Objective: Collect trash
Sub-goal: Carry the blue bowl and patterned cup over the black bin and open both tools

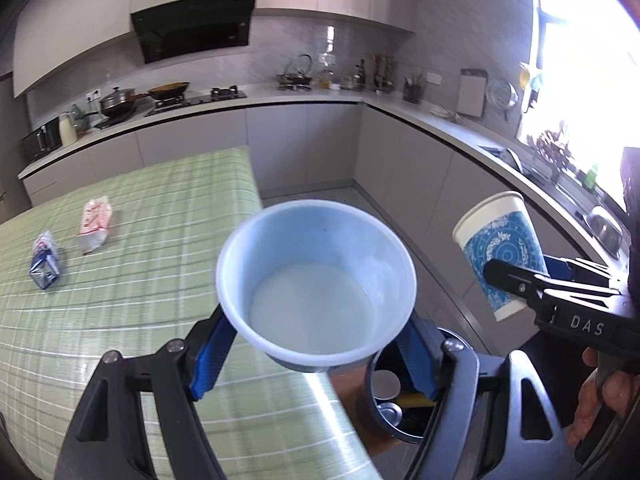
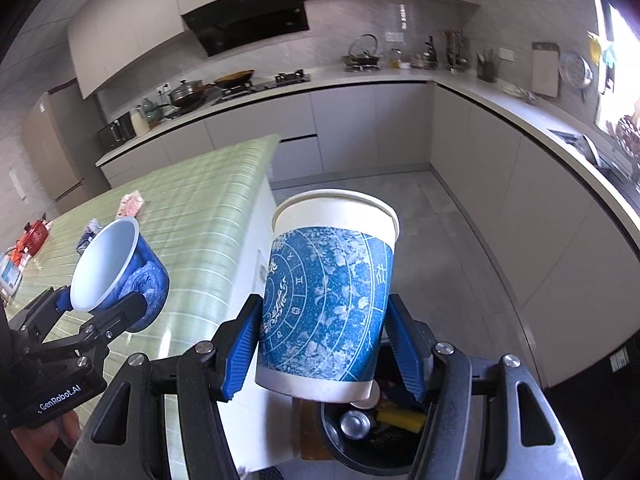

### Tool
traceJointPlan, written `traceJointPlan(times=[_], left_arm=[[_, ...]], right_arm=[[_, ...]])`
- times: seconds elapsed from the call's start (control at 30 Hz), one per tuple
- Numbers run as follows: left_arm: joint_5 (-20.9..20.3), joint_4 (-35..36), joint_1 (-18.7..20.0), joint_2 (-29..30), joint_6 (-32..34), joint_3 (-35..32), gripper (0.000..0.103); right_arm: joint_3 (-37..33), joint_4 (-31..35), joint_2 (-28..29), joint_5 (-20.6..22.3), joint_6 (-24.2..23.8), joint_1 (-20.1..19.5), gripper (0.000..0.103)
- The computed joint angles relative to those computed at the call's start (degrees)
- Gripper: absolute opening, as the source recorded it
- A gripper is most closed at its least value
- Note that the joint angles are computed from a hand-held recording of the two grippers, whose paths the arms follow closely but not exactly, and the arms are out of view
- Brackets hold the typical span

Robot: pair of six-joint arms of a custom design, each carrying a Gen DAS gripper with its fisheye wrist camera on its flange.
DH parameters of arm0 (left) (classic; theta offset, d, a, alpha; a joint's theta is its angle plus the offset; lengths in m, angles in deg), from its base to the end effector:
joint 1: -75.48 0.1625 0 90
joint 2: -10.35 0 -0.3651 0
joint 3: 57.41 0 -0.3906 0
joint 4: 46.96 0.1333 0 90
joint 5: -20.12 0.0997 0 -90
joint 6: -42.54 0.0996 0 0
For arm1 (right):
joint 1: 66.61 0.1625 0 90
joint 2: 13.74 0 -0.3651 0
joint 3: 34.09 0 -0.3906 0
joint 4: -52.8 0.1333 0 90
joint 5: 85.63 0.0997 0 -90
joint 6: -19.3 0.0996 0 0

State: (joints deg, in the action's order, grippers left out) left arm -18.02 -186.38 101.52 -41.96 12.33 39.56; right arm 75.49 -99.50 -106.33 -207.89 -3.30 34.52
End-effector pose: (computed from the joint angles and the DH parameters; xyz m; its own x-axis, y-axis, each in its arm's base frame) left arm -0.4511 -0.4560 0.1238 -0.7355 0.2346 -0.6356 0.6079 0.6429 -0.4661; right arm 0.1726 -0.4624 0.4247 -0.7815 -0.0721 0.6198 -0.4723 0.7174 -0.5121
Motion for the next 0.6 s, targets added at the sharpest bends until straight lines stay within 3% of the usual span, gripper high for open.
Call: traceJointPlan(times=[0.6], left_arm=[[-6.7,1.2,-1.6,9.9,-1.0,-6.4,0.076]], right_arm=[[2.9,4.1,-9.1,1.7,-2.8,-9.3,0.063]])
